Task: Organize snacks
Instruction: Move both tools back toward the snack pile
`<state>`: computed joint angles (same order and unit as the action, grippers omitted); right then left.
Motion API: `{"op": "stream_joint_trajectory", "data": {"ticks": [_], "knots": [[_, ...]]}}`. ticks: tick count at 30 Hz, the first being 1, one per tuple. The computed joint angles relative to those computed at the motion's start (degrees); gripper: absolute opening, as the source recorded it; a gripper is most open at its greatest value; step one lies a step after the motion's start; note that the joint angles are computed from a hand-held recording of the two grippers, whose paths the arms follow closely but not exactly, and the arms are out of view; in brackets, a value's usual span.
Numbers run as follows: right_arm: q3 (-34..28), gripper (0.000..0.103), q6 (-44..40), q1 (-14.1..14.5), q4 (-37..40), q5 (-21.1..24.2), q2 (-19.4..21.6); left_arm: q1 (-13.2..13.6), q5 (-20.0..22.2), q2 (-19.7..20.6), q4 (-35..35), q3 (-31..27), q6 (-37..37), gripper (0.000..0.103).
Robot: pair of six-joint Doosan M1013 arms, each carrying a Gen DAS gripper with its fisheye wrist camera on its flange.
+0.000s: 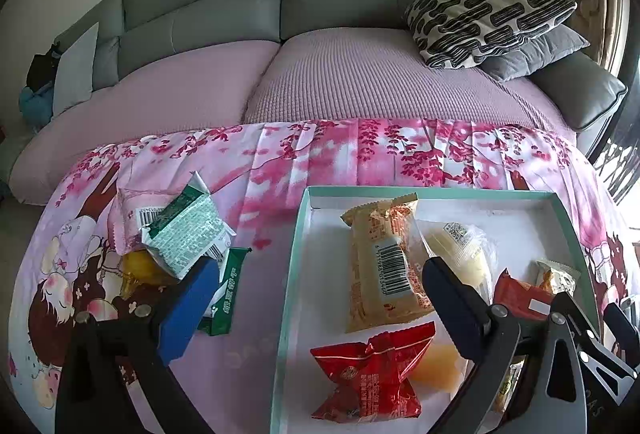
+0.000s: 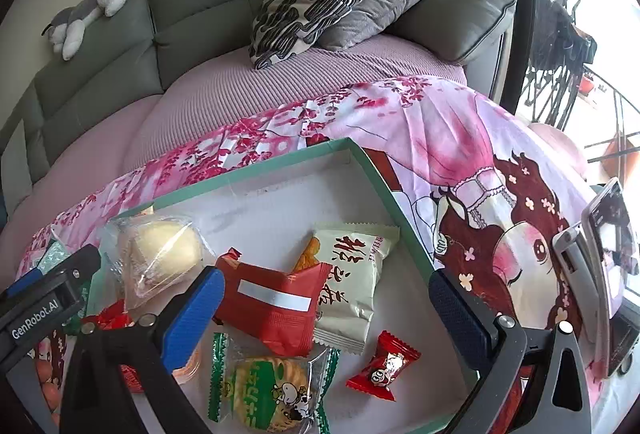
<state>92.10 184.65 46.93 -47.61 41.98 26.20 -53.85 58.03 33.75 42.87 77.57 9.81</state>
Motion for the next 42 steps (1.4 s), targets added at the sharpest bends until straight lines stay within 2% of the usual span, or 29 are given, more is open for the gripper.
{"op": "stream_joint_trajectory", "data": {"ticks": [7,17,31,42], "knots": [[-0.55,0.103,1.02,0.76,-2.06,1.03,-0.40,0.18,-0.38,-2.07,1.43,2.23,-2.25,0.101],[-2.96,0.103,-0.58,2.23,-3.82,0.05,0.35,0.74,2.62,-5.71,3.15,6.85,-7.19,0.101],[-10.05,0.103,-8.30,5.24,-2.64,-1.65,4.48,3.09,4.87,-12.89,2.96,17.76,-18.58,0.101],[-16.61,0.103,-16.97,7.45,2.29,-3.47,8.90,4.72,4.81,-16.59,2.00,22.90,-23.77,0.101]]}}
